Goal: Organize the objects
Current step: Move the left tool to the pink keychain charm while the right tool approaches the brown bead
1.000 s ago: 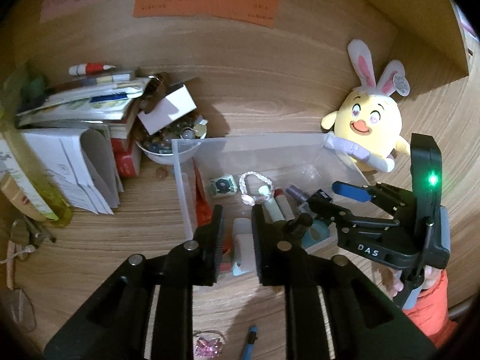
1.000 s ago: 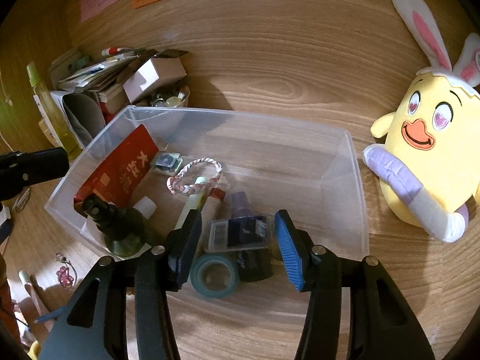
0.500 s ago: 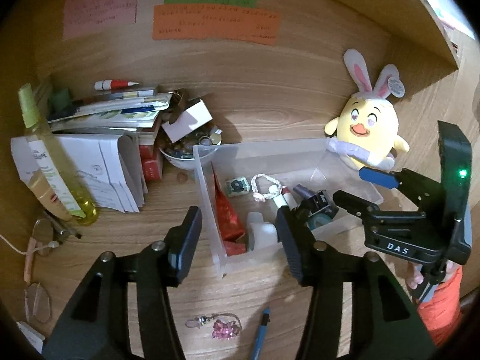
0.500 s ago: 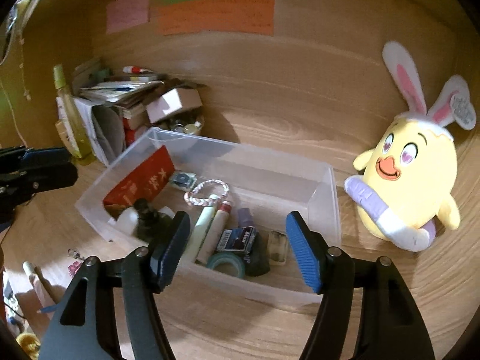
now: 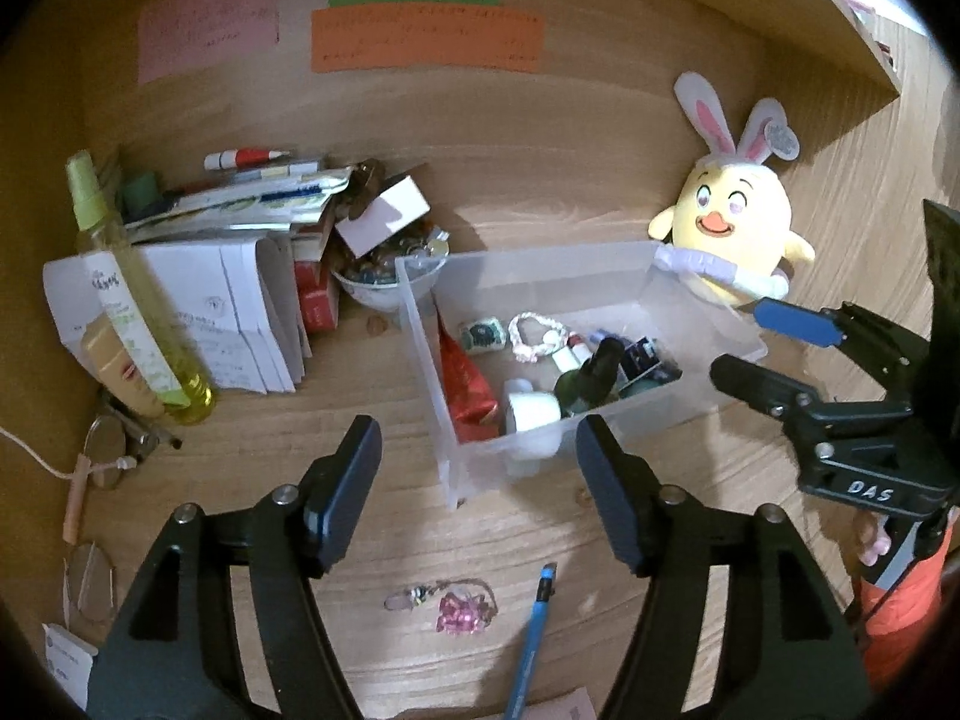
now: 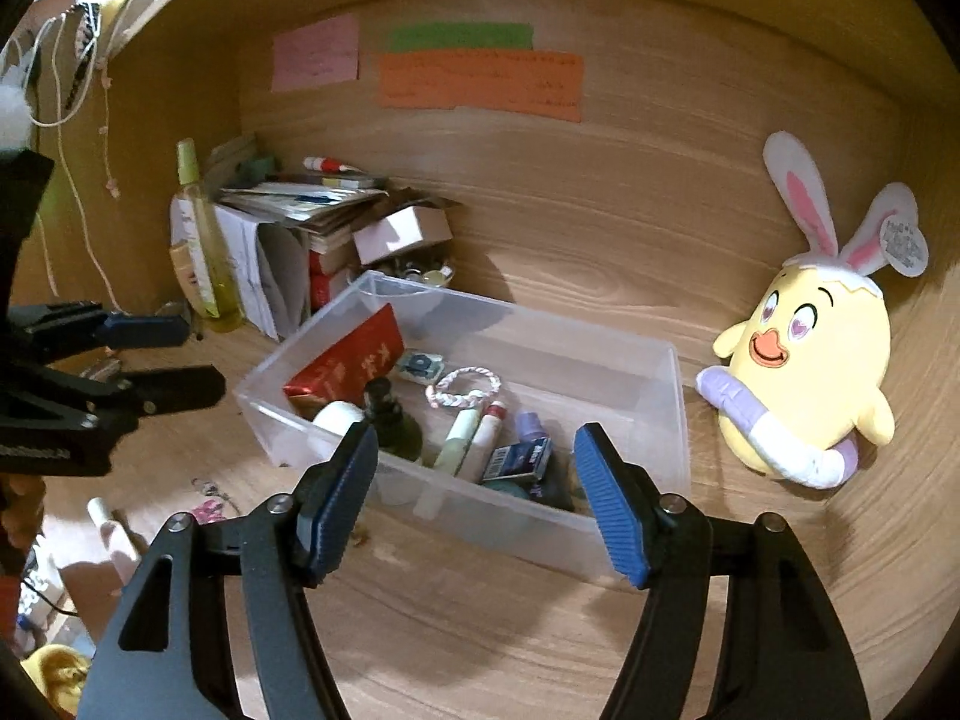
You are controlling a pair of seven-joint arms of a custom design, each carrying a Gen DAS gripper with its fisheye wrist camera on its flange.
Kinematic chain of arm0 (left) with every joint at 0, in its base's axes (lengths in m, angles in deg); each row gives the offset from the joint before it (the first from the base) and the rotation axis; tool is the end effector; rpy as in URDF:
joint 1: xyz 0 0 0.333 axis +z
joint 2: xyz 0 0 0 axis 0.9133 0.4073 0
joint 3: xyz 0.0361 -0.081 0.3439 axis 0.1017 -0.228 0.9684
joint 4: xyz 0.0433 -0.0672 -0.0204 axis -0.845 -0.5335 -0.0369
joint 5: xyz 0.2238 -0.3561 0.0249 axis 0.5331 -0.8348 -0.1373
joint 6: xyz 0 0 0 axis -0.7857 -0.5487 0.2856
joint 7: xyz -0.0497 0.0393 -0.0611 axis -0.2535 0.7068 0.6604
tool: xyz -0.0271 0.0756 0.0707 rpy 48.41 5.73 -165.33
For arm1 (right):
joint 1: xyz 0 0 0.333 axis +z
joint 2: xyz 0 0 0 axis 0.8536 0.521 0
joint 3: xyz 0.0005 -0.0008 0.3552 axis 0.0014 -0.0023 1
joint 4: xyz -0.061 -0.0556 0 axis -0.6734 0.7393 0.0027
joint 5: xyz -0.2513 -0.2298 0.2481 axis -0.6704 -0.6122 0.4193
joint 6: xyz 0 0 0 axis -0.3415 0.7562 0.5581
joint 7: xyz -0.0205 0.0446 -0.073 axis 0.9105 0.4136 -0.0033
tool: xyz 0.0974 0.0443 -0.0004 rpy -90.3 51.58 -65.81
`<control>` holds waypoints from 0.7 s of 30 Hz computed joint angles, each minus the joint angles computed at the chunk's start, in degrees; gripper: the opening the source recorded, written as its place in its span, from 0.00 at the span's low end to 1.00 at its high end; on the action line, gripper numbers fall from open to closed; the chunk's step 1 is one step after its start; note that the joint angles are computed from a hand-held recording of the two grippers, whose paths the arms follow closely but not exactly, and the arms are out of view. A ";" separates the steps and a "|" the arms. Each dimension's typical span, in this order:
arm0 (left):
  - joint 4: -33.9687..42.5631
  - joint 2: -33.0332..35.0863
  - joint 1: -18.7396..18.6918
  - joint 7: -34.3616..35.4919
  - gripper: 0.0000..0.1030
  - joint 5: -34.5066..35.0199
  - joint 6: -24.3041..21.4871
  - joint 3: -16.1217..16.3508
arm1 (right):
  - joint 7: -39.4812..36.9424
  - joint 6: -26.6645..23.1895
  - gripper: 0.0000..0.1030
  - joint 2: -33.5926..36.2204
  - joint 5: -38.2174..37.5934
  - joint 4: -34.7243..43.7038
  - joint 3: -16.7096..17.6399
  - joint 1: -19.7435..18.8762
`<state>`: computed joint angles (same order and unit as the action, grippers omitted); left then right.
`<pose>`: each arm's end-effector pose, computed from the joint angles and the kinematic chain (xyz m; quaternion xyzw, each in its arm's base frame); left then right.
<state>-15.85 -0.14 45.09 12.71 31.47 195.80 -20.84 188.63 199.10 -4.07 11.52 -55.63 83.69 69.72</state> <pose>0.6022 -0.3867 0.5595 -0.4969 0.7692 -0.3574 0.1835 0.5686 0.1918 0.5769 -0.6992 0.5562 -0.3008 0.3335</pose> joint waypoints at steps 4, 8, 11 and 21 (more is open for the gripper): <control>-1.45 -0.64 0.12 -0.67 0.68 0.18 -0.41 0.23 | -3.08 0.61 0.63 -0.85 3.66 -1.41 -0.11 0.85; -2.72 -1.04 1.04 0.36 0.68 -1.55 -1.44 -0.42 | -5.48 0.59 0.63 -1.08 6.21 -2.15 0.14 1.40; -3.42 -1.09 1.37 1.12 0.68 -2.35 -2.41 -0.62 | -6.57 0.56 0.63 -1.11 7.32 -2.66 0.43 1.72; -7.39 -2.78 2.15 2.90 0.68 -3.31 -2.94 -1.00 | -14.39 -0.66 0.63 -0.82 16.58 -4.25 -0.01 3.98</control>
<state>-23.24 -2.92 47.24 15.61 28.16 192.86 -21.84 174.24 198.44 -4.89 28.10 -59.88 83.68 73.69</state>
